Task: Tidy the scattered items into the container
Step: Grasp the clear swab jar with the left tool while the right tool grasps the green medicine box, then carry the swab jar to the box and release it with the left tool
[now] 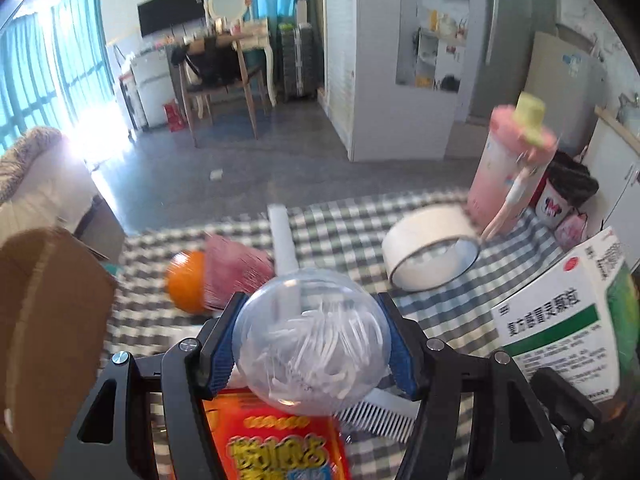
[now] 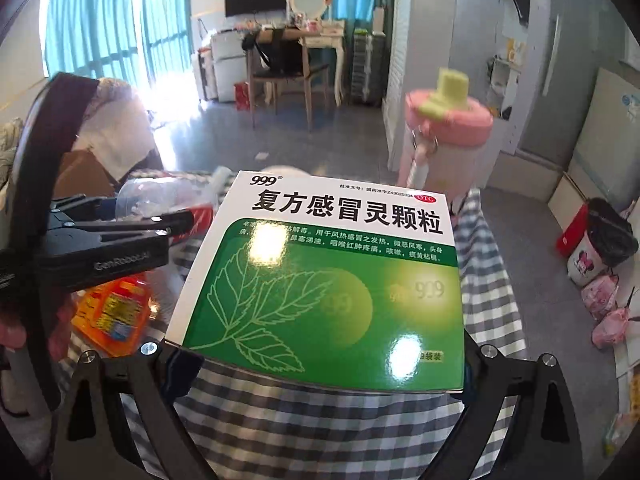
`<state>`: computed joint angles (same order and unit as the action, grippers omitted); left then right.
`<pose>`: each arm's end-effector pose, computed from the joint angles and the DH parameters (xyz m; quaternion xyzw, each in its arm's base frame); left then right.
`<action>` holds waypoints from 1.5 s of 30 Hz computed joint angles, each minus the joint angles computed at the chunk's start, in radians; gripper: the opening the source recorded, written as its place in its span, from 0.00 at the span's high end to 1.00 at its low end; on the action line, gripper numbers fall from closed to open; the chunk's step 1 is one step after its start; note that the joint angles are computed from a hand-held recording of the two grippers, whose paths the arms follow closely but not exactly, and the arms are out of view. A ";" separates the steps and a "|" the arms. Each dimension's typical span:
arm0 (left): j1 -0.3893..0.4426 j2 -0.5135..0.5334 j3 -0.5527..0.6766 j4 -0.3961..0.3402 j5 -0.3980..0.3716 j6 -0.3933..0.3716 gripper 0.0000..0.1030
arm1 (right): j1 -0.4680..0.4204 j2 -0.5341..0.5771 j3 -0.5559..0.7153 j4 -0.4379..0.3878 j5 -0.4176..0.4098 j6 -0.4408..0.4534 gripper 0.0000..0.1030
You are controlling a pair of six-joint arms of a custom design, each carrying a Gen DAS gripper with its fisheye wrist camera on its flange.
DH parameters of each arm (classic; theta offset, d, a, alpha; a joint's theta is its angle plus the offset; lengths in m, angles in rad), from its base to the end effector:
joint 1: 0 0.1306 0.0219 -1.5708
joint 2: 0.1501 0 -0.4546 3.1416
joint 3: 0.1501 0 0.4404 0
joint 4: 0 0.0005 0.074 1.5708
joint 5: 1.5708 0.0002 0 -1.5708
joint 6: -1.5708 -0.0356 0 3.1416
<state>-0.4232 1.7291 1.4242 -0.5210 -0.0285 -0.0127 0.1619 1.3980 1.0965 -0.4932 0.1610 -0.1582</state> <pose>0.5966 -0.2682 0.3508 0.1963 0.9104 -0.0612 0.3589 0.5028 0.0758 0.3763 0.0287 0.9227 -0.0134 0.3842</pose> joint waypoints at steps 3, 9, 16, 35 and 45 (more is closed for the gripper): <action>0.022 -0.054 -0.026 0.017 0.008 -0.003 0.37 | 0.027 -0.021 0.009 -0.002 0.004 0.003 0.07; 0.076 -0.156 -0.073 0.068 0.028 -0.001 0.37 | 0.101 -0.016 0.053 -0.012 0.039 0.008 0.07; 0.191 -0.261 -0.131 0.135 0.051 0.015 0.37 | 0.213 0.030 0.149 0.012 0.057 0.056 0.07; 0.535 -0.199 -0.107 0.018 -0.002 0.043 0.37 | 0.478 0.472 0.656 -0.111 -0.049 0.230 0.07; 0.557 -0.105 -0.088 -0.037 0.010 0.054 0.34 | 0.482 0.561 0.713 -0.183 -0.025 0.261 0.06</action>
<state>0.1334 1.6241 1.3364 -0.5582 -0.0185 0.0418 0.6441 1.9589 1.8095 -0.6761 0.1362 0.1033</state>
